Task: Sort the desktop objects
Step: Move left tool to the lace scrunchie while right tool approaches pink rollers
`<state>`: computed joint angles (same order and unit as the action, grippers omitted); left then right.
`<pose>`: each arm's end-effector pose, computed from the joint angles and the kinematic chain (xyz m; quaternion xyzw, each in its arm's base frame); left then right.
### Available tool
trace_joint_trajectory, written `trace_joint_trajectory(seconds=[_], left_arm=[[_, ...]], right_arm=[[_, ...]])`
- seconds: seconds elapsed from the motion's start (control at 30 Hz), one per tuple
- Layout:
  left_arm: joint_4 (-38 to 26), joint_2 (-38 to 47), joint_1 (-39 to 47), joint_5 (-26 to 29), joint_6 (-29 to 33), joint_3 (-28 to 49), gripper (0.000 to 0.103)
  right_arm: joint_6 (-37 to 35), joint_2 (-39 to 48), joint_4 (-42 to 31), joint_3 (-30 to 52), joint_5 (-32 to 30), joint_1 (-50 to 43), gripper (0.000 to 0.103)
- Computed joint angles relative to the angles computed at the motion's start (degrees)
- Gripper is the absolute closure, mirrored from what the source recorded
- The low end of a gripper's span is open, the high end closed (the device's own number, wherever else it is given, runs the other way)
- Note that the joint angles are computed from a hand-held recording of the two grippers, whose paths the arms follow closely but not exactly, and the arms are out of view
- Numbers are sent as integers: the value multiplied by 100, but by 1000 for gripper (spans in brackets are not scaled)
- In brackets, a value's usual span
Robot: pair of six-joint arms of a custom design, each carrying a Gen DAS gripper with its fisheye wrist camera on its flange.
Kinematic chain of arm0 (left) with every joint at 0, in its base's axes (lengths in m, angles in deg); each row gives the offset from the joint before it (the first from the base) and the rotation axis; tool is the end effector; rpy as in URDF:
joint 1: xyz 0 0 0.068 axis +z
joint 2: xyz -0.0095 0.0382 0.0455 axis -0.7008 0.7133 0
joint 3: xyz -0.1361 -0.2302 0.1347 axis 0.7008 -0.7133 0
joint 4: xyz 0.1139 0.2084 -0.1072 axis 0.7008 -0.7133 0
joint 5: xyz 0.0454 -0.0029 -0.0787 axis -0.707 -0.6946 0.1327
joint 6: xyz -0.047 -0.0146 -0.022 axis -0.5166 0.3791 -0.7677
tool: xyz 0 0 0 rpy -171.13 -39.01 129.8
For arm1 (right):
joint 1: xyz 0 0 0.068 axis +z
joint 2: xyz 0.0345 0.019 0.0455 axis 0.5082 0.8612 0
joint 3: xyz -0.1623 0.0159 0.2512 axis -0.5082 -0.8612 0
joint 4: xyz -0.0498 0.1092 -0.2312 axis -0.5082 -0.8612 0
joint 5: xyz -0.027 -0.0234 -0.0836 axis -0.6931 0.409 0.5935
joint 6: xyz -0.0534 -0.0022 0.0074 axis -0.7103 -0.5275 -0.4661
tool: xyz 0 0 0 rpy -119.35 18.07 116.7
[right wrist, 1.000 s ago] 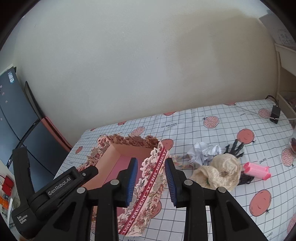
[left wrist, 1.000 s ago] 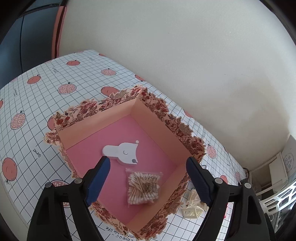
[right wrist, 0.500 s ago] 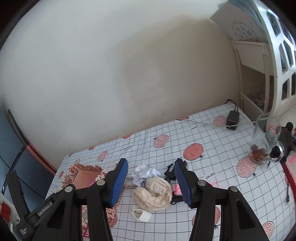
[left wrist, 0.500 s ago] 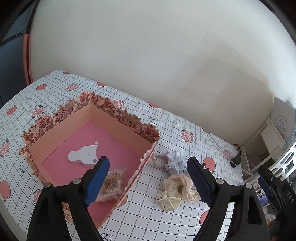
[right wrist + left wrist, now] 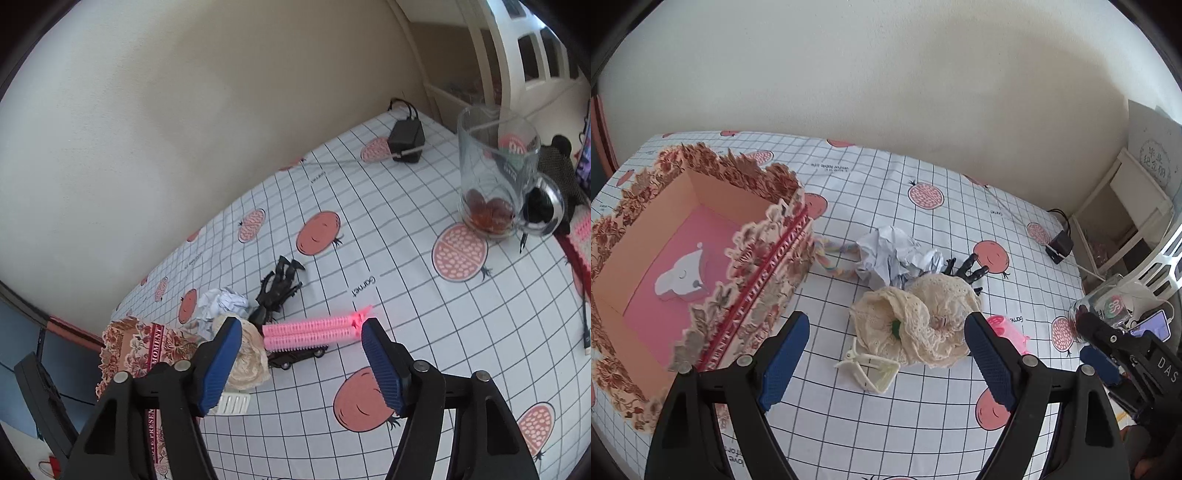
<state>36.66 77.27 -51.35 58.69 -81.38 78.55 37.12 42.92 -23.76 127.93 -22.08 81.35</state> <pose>0.3743 -0.0570 0.2003 0.1623 0.9384 -0.1618 0.2585 0.2350 0.2578 0.1855 0.4434 0.8282 0.1302 0.3170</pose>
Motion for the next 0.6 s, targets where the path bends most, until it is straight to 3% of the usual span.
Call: trace_joint_trajectory(seconds=[0.37,0.6], left_arm=[[257,776,-497,-345,-393,202,16],[304,1142,-577,-314,-446,387,16]], right_arm=[[139,360,830,-278,-469,-276,7],[261,668,1804,-704,-768,-441,6]])
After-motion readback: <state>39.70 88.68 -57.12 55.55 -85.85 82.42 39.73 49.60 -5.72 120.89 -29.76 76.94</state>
